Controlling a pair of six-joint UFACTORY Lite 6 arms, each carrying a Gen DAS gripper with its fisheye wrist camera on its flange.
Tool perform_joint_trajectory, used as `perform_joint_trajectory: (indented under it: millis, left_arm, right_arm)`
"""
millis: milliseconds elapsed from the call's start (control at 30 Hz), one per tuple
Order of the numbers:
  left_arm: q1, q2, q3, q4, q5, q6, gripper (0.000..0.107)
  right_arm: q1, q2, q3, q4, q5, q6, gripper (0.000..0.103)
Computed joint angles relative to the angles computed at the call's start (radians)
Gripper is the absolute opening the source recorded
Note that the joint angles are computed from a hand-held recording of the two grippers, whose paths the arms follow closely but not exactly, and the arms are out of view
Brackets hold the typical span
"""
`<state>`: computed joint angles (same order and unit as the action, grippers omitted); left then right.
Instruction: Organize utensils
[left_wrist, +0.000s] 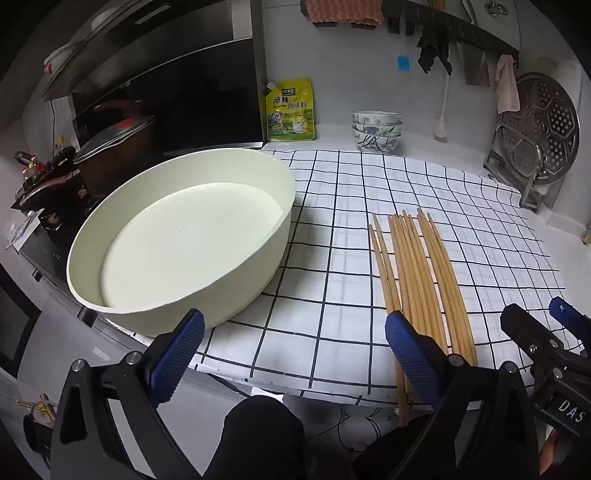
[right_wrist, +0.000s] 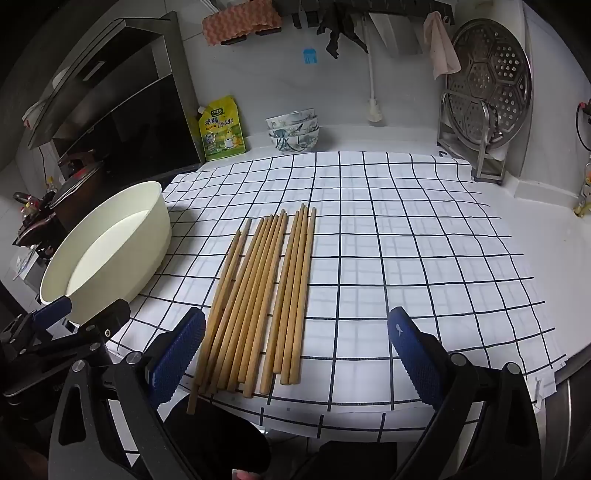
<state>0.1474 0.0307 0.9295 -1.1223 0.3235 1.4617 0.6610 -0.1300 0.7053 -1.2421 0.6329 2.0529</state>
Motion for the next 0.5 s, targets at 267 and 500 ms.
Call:
perform_joint_trajectory:
  millis: [267,500]
  left_arm:
    - [0.003,0.0,0.0,-0.002,0.003,0.007,0.096]
    - [-0.007,-0.023,-0.01,0.038,0.0,-0.042,0.096]
  right_arm:
    - [0.0,-0.005,-0.002,0.004,0.002,-0.005,0.094]
    - [0.002,-0.005,-0.002,0.002,0.004,-0.003,0.094]
